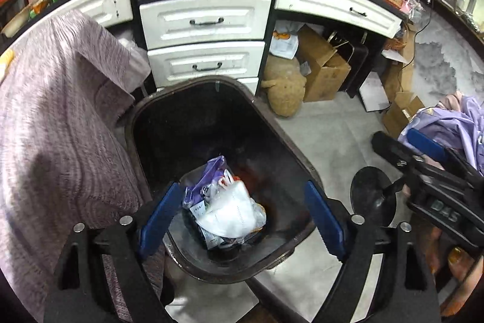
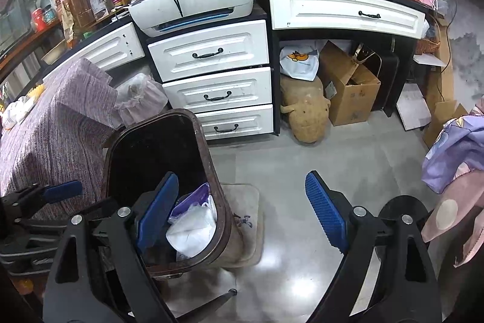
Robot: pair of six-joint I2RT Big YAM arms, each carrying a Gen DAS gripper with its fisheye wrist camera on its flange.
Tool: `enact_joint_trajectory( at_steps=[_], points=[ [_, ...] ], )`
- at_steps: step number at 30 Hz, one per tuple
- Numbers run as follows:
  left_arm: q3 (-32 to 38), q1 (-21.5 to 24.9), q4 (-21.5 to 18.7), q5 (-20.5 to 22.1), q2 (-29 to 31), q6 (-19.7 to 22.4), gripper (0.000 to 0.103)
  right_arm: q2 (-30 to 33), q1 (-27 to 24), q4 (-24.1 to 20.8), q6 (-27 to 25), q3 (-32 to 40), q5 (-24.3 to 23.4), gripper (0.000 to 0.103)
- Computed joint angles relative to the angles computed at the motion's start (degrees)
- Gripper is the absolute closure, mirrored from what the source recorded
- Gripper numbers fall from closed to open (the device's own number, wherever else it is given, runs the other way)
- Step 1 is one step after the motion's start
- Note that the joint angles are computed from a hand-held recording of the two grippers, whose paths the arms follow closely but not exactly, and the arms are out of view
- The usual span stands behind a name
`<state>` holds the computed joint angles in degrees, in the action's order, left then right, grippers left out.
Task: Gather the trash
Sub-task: 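Move both open tools back over the table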
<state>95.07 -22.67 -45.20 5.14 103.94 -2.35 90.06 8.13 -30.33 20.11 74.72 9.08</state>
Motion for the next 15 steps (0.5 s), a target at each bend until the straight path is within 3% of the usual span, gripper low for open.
enact_joint_trajectory(
  at_steps=[10,15],
  points=[
    [-4.7,2.5,3.2,1.7,-8.4,1.4,0.007,-0.5,0.8,0.6,-0.5,2.3,-2.5,0.017],
    [-8.3,5.0,7.0,-0.9,-13.2,3.0,0.006,0.4,3.5,0.4,-4.2,6.5,-3.5,0.013]
  ],
)
